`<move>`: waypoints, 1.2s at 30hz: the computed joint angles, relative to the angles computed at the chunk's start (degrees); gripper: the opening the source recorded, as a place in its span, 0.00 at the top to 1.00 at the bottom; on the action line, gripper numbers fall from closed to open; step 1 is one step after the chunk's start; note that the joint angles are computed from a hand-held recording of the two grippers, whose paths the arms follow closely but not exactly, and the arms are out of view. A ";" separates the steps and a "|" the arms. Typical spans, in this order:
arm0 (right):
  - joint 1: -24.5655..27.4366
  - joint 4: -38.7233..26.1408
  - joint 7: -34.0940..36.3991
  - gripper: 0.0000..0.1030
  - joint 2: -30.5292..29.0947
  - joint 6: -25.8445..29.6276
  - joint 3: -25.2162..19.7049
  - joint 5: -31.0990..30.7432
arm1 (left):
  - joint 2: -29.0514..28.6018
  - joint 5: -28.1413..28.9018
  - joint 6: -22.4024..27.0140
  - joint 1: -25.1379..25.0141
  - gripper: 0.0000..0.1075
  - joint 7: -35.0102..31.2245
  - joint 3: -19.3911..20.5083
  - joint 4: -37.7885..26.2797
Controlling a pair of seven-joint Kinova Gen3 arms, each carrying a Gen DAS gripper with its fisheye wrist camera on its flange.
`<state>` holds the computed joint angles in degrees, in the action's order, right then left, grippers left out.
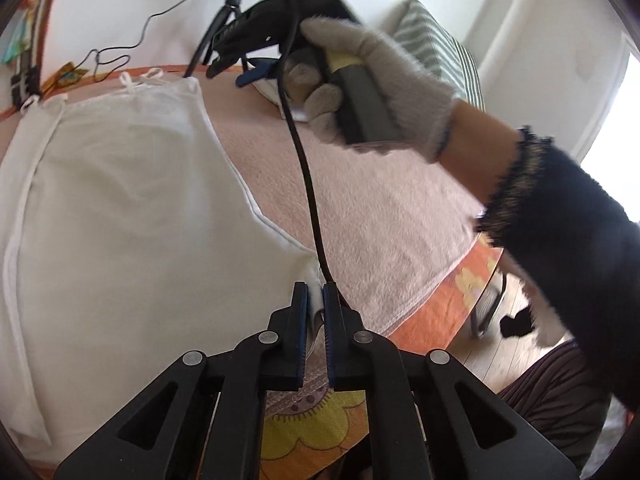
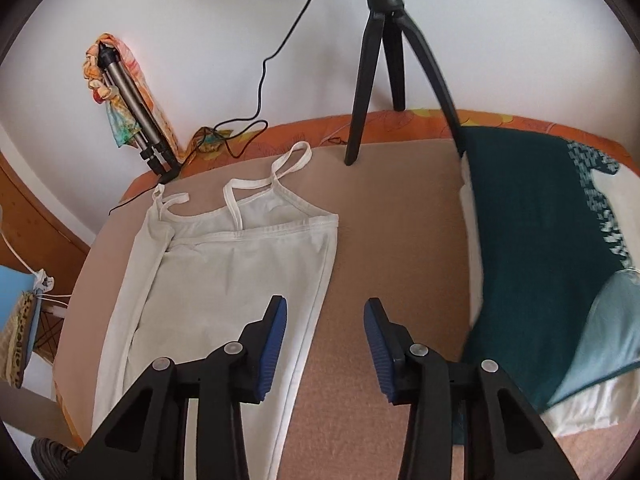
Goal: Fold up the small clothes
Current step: 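Grasp the camisole's other side edge with the right tool and fold it inward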
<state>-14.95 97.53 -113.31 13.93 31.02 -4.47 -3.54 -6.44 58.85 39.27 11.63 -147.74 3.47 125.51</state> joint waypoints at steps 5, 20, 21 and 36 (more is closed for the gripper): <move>3.43 -3.24 3.13 0.60 5.57 -1.48 -1.32 -5.29 | -1.64 2.37 -0.59 -0.43 0.95 -1.55 -0.94 1.77; -7.53 -13.73 -6.63 0.98 9.07 6.85 5.04 7.32 | -5.43 8.38 2.89 -5.45 0.95 -4.54 -5.28 5.77; -8.84 -15.30 -8.12 0.99 9.39 8.80 5.54 9.37 | -5.90 8.56 3.25 -5.89 0.95 -4.65 -5.67 6.09; -21.11 -42.86 -10.58 1.00 22.73 31.92 5.67 23.91 | -9.77 10.83 8.15 -15.01 0.95 -7.27 -10.78 12.50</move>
